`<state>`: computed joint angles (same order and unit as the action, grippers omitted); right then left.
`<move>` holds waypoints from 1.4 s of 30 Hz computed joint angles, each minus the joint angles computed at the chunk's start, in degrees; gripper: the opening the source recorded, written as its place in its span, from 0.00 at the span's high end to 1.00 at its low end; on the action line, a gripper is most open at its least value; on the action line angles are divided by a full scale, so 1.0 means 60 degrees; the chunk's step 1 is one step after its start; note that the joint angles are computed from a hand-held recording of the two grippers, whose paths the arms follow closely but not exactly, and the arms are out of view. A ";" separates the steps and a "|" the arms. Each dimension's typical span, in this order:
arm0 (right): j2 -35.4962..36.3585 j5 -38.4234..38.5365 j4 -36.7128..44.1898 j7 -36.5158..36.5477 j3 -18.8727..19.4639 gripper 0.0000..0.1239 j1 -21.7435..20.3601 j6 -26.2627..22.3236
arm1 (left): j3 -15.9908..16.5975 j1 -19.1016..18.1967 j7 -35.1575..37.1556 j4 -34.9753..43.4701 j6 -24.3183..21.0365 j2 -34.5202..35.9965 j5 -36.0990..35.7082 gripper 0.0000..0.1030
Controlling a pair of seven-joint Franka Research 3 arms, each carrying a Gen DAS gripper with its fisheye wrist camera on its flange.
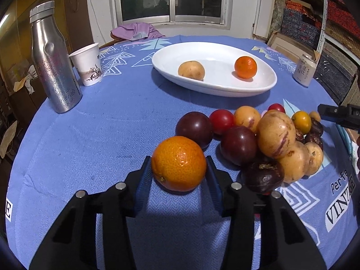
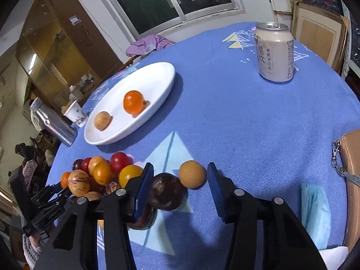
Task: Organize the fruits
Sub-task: 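Place the orange and small tan fruit onto the white plate, opening both tools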
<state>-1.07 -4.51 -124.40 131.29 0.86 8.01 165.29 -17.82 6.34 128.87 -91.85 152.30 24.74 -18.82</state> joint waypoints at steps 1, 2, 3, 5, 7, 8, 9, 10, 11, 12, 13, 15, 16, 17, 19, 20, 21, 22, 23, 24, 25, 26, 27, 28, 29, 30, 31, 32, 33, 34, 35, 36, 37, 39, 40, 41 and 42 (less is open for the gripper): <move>0.0059 0.0140 0.0042 -0.0089 -0.0004 0.62 0.0009 -0.0022 | -0.0015 0.0022 -0.0008 0.0042 -0.0046 0.0023 -0.0038 0.55; 0.0119 0.0184 0.0092 -0.0125 -0.0009 0.62 0.0019 -0.0062 | -0.0027 0.0038 -0.0009 0.0069 -0.0073 0.0038 -0.0070 0.55; 0.0164 0.0119 0.0137 -0.0073 -0.0019 0.63 0.0029 -0.0128 | -0.0036 0.0048 -0.0002 0.0084 -0.0088 0.0045 -0.0094 0.55; 0.0289 0.0126 0.0243 -0.0083 -0.0043 0.65 0.0064 -0.0289 | -0.0056 0.0068 0.0016 0.0114 -0.0129 0.0058 -0.0149 0.55; 0.0359 0.0386 0.0228 -0.0226 -0.0082 0.65 0.0093 -0.0140 | -0.0089 0.0114 0.0063 0.0163 -0.0208 0.0083 -0.0247 0.55; 0.0359 0.0437 0.0213 -0.0265 -0.0105 0.65 0.0101 -0.0110 | -0.0103 0.0134 0.0091 0.0181 -0.0239 0.0092 -0.0299 0.55; 0.0372 0.0507 0.0197 -0.0318 -0.0120 0.66 0.0108 -0.0054 | -0.0112 0.0153 0.0110 0.0211 -0.0279 0.0107 -0.0355 0.55; 0.0372 0.0542 0.0172 -0.0330 -0.0132 0.67 0.0119 0.0011 | -0.0119 0.0163 0.0126 0.0232 -0.0304 0.0119 -0.0404 0.55; 0.0365 0.0535 0.0148 -0.0325 -0.0146 0.67 0.0125 0.0050 | -0.0116 0.0167 0.0123 0.0257 -0.0313 0.0133 -0.0446 0.56; 0.0364 0.0466 0.0141 -0.0272 -0.0157 0.69 0.0134 0.0083 | -0.0093 0.0156 0.0088 0.0273 -0.0289 0.0144 -0.0465 0.56; 0.0335 0.0405 0.0107 -0.0223 -0.0172 0.70 0.0134 0.0106 | -0.0074 0.0159 0.0023 0.0286 -0.0244 0.0151 -0.0507 0.56; 0.0314 0.0135 0.0099 -0.0023 -0.0193 0.78 0.0128 0.0111 | -0.0113 0.0225 0.0018 0.0301 -0.0176 0.0150 -0.0652 0.56; 0.0298 0.0485 0.0056 -0.0287 -0.0172 0.78 0.0119 0.0162 | -0.0139 0.0260 0.0032 0.0277 -0.0120 0.0125 -0.0734 0.56; 0.0328 0.0690 0.0072 -0.0419 -0.0156 0.78 0.0119 0.0192 | -0.0179 0.0310 0.0080 0.0252 -0.0074 0.0096 -0.0833 0.56; 0.0343 0.0224 0.0143 -0.0149 -0.0186 0.78 0.0126 0.0053 | -0.0224 0.0366 0.0151 0.0218 0.0051 0.0055 -0.1000 0.56; 0.0368 0.0145 0.0174 -0.0101 -0.0189 0.78 0.0129 -0.0009 | -0.0207 0.0356 0.0149 0.0214 0.0114 0.0058 -0.1009 0.56; 0.0396 0.0173 0.0182 -0.0102 -0.0191 0.78 0.0129 0.0024 | -0.0178 0.0332 0.0115 0.0215 0.0135 0.0064 -0.0981 0.56; 0.0419 0.0324 0.0194 -0.0183 -0.0190 0.78 0.0125 0.0050 | -0.0146 0.0309 0.0054 0.0250 0.0082 0.0087 -0.0936 0.56; 0.0428 0.0416 0.0192 -0.0236 -0.0194 0.78 0.0125 0.0075 | -0.0105 0.0277 -0.0018 0.0280 0.0039 0.0109 -0.0870 0.56; 0.0439 0.0510 0.0195 -0.0307 -0.0196 0.78 0.0125 0.0103 | -0.0073 0.0247 -0.0075 0.0287 0.0045 0.0119 -0.0807 0.56; 0.0422 0.0573 0.0155 -0.0345 -0.0195 0.78 0.0133 0.0139 | -0.0065 0.0242 -0.0099 0.0277 0.0075 0.0122 -0.0773 0.56; 0.0426 0.0656 0.0144 -0.0409 -0.0192 0.78 0.0136 0.0163 | -0.0073 0.0252 -0.0109 0.0252 0.0111 0.0117 -0.0767 0.56; 0.0435 0.0577 0.0156 -0.0354 -0.0202 0.78 0.0146 0.0158 | -0.0084 0.0264 -0.0123 0.0252 0.0123 0.0122 -0.0765 0.56; 0.0435 0.0473 0.0166 -0.0283 -0.0213 0.78 0.0156 0.0146 | -0.0097 0.0280 -0.0142 0.0257 0.0125 0.0127 -0.0775 0.56; 0.0434 0.0433 0.0173 -0.0261 -0.0218 0.78 0.0160 0.0141 | -0.0111 0.0294 -0.0151 0.0268 0.0126 0.0130 -0.0783 0.56; 0.0433 0.0469 0.0175 -0.0287 -0.0216 0.78 0.0161 0.0153 | -0.0131 0.0311 -0.0147 0.0278 0.0128 0.0127 -0.0799 0.56; 0.0409 0.0471 0.0149 -0.0267 -0.0220 0.78 0.0161 0.0192 | -0.0153 0.0330 -0.0147 0.0300 0.0119 0.0124 -0.0828 0.56; 0.0368 0.0326 0.0108 -0.0158 -0.0235 0.78 0.0159 0.0235 | -0.0167 0.0334 -0.0158 0.0352 0.0119 0.0132 -0.0850 0.56; 0.0307 -0.0133 0.0083 0.0208 -0.0271 0.78 0.0151 0.0283 | -0.0145 0.0295 -0.0226 0.0415 0.0139 0.0135 -0.0817 0.56; 0.0236 -0.0471 0.0036 0.0491 -0.0286 0.78 0.0124 0.0348 | -0.0114 0.0237 -0.0348 0.0602 0.0055 0.0188 -0.0751 0.56; 0.0158 -0.0599 -0.0011 0.0647 -0.0277 0.78 0.0087 0.0464 | -0.0104 0.0186 -0.0443 0.0859 -0.0104 0.0279 -0.0683 0.56; 0.0080 -0.0397 -0.0041 0.0546 -0.0246 0.78 0.0060 0.0611 | -0.0079 0.0102 -0.0560 0.1173 -0.0244 0.0401 -0.0579 0.56; 0.0052 -0.0206 -0.0014 0.0416 -0.0209 0.78 0.0037 0.0732 | -0.0016 -0.0034 -0.0752 0.1556 -0.0380 0.0559 -0.0410 0.56; 0.0119 -0.0240 0.0361 0.0195 -0.0133 0.78 0.0010 0.0675 | 0.0059 -0.0324 -0.1067 0.2470 -0.0736 0.0971 -0.0010 0.56; 0.0257 -0.0346 0.0730 0.0067 -0.0104 0.78 0.0021 0.0496 | 0.0101 -0.0527 -0.1230 0.3017 -0.0884 0.1243 0.0240 0.56; 0.0473 -0.0223 0.1172 -0.0235 -0.0081 0.78 0.0059 0.0252 | 0.0140 -0.0713 -0.1411 0.3482 -0.0982 0.1493 0.0462 0.56; 0.0765 0.0089 0.1677 -0.0691 -0.0050 0.78 0.0104 0.0009 | 0.0156 -0.0879 -0.1587 0.4006 -0.1145 0.1784 0.0651 0.56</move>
<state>3.52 -3.98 -114.34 127.15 0.55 8.64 165.34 -16.89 1.07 119.34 -67.81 145.43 35.45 -14.91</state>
